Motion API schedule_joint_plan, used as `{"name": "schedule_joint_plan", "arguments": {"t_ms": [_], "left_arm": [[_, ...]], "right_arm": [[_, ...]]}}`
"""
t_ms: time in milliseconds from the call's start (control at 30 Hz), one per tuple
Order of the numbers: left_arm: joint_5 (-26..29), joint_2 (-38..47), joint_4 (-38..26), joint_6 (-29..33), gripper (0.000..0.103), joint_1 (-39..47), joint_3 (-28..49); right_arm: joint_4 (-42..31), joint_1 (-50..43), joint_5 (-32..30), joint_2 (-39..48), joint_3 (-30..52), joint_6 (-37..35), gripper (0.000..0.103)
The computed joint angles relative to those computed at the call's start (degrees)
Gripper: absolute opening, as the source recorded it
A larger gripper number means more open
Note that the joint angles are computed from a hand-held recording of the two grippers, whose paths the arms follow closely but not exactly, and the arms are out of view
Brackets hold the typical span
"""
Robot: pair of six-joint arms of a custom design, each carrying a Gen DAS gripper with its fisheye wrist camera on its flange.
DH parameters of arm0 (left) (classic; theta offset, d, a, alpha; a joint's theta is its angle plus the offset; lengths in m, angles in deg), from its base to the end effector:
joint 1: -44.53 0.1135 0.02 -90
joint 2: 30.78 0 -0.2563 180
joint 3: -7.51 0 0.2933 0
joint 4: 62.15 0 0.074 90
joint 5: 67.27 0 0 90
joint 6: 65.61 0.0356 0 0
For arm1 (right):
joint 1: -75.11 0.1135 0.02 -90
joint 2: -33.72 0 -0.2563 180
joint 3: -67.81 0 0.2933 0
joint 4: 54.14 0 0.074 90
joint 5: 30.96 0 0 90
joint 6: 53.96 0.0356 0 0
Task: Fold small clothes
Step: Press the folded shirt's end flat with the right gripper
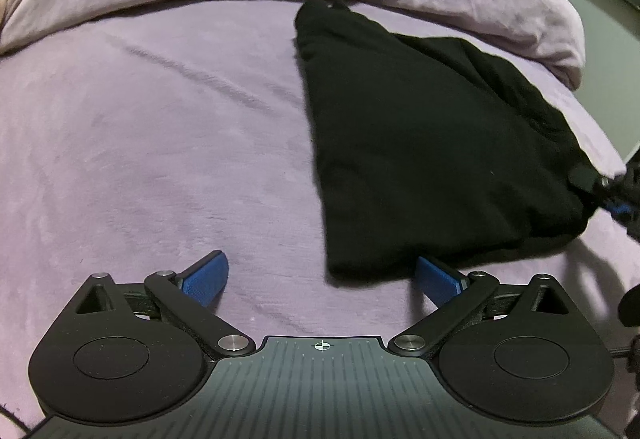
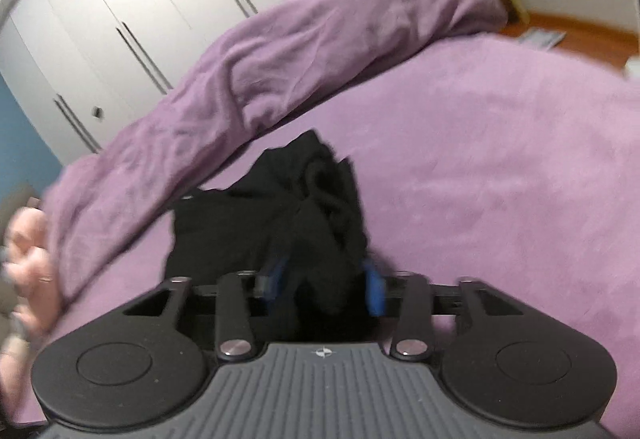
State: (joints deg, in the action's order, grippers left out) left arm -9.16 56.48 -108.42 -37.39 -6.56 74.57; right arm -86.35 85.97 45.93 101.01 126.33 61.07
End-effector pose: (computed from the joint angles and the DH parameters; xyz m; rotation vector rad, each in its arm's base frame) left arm 0.2185 -0.2408 0.1727 -0.3748 2.4347 -0.0383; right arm 0.2862 0.0631 0.2339 0.1663 2.3274 0.5821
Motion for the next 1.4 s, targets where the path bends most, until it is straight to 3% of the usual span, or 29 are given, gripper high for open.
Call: {"name": "schedule_joint_plan", "arguments": {"t_ms": [33,100,167,200,233,333,400,533,767,867,1067,1233,1400], "left_arm": [[-0.48,0.93,-0.53,0.29,0.103,-0.25,0.76],[-0.88,1.51,-0.86,0.84,0.103,-0.19,1.22],[-1.07,0.98,-0.73,0.6,0.103,0.24,0.84],[-1.46,0.6,-0.77,0.03,0.103,0.48,0.57],[-2.01,0.01,-0.76,-0.61,0.103,0.77,0.13],[-3.24,-2.44,-0.3,-2.94,0.103,1.88,-2.09],[-2.59,-4.46,1.3,-3.87,0.103,2.79,-3.9],[-1.2,-6.87,2.59,-3.67,0.103,4.25,-6.04],[-0.53,-6.63,-0.81,-2.72,0.103,4.43,-5.06],[-0.43,-6.27,-2.08,-3.41,0.103,4.1,-4.49],[-0.4,-4.94,-3.39,-3.71,0.103,4.02,-3.13],[-0.17,-4.83,-3.62,-3.28,0.103,4.16,-2.92],[0.51,-5.59,-2.88,-2.25,0.103,4.48,-3.67]], "right_arm": [[0.49,-0.83,-3.03,0.01,-0.03,1.07,0.008],[5.26,-7.57,-20.15,-0.94,-2.6,11.13,0.008],[29.28,-15.01,-37.87,0.93,-10.93,39.33,0.008],[37.23,-16.66,-40.24,2.26,-13.01,47.33,0.007],[35.57,-17.85,-39.95,2.49,-12.7,45.77,0.007],[9.81,-17.73,-32.24,3.48,-4.81,20.5,0.007],[1.35,-17.08,-28.01,5.93,-1.91,12.02,0.007],[0.15,-16.49,-26.62,5.11,-2.21,5.74,0.008],[-0.3,-15.6,-24.71,3.18,-2.73,1.6,0.01],[3.14,-18.78,-24.76,-1.41,-5.83,4.4,0.021],[2.57,-18.76,-26.92,-1.84,-3.94,1.39,0.041],[0.85,-12.27,-23.18,1.7,-0.24,-3.55,0.041],[0.3,-9.64,-21.21,6.97,2.16,-3.56,0.037]]}}
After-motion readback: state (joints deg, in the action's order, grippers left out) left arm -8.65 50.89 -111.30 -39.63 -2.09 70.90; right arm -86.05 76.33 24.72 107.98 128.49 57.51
